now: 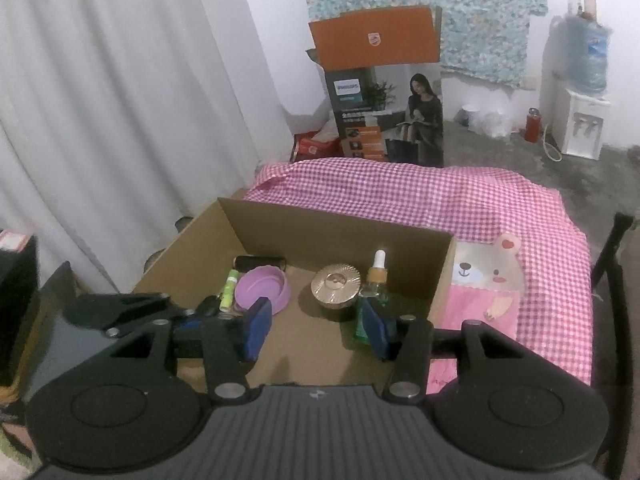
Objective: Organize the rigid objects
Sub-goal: 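Carry the dropper bottle into the box and open the right gripper, then push the dropper bottle into the box corner with the right gripper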
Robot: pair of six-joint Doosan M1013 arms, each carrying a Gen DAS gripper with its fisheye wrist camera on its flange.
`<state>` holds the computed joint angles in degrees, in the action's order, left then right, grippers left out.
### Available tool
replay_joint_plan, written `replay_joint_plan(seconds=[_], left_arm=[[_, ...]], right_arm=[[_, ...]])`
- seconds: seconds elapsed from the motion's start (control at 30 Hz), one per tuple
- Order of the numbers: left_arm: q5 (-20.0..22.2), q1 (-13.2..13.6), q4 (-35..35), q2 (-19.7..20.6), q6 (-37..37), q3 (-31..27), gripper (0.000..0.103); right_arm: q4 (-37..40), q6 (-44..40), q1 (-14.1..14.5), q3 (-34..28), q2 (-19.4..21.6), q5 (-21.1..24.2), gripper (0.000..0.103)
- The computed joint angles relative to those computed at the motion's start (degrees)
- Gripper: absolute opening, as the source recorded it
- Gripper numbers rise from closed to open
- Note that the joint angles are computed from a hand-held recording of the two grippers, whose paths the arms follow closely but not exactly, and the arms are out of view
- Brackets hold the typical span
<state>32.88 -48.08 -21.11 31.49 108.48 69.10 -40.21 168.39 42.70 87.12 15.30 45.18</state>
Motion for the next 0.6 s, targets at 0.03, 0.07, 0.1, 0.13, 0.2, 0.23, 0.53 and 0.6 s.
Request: replay_joint_plan(seconds=[0.03,0.07,0.1,0.13,0.2,0.23,0.53,0.6], left_arm=[[-1.0,0.0,0.2,-0.6,-0.2,0.9,0.066],[-2.1,0.0,0.3,-1.4,-0.3,2.0,0.067],[-3.3,0.1,0.1,-2.1,-0.2,3.1,0.068],[-4.4,0.2,0.1,-2.7,-0.2,4.1,0.07],[-6.3,0.4,1.0,-3.7,-1.4,5.7,0.071],[-7.1,0.6,2.0,-4.3,-2.5,6.4,0.072],[-13.1,2.5,-1.8,-7.1,0.2,10.7,0.085],[-13.7,2.9,-3.8,-7.3,2.6,11.2,0.086]], right_arm=[[0.1,0.2,0.1,-0.2,0.1,0.2,0.053],[0.4,0.2,0.0,-0.5,0.2,0.2,0.053],[1.3,-0.2,-0.3,-0.9,0.4,0.1,0.053],[2.0,-0.6,-0.5,-1.1,0.6,-0.1,0.053],[4.7,-2.1,-1.4,-2.1,1.3,-0.4,0.052],[5.8,-2.6,-1.8,-2.6,1.7,-0.2,0.052],[13.1,-11.0,-5.5,-13.5,10.6,14.9,0.038],[14.7,-12.2,-6.3,-15.9,12.6,17.9,0.034]])
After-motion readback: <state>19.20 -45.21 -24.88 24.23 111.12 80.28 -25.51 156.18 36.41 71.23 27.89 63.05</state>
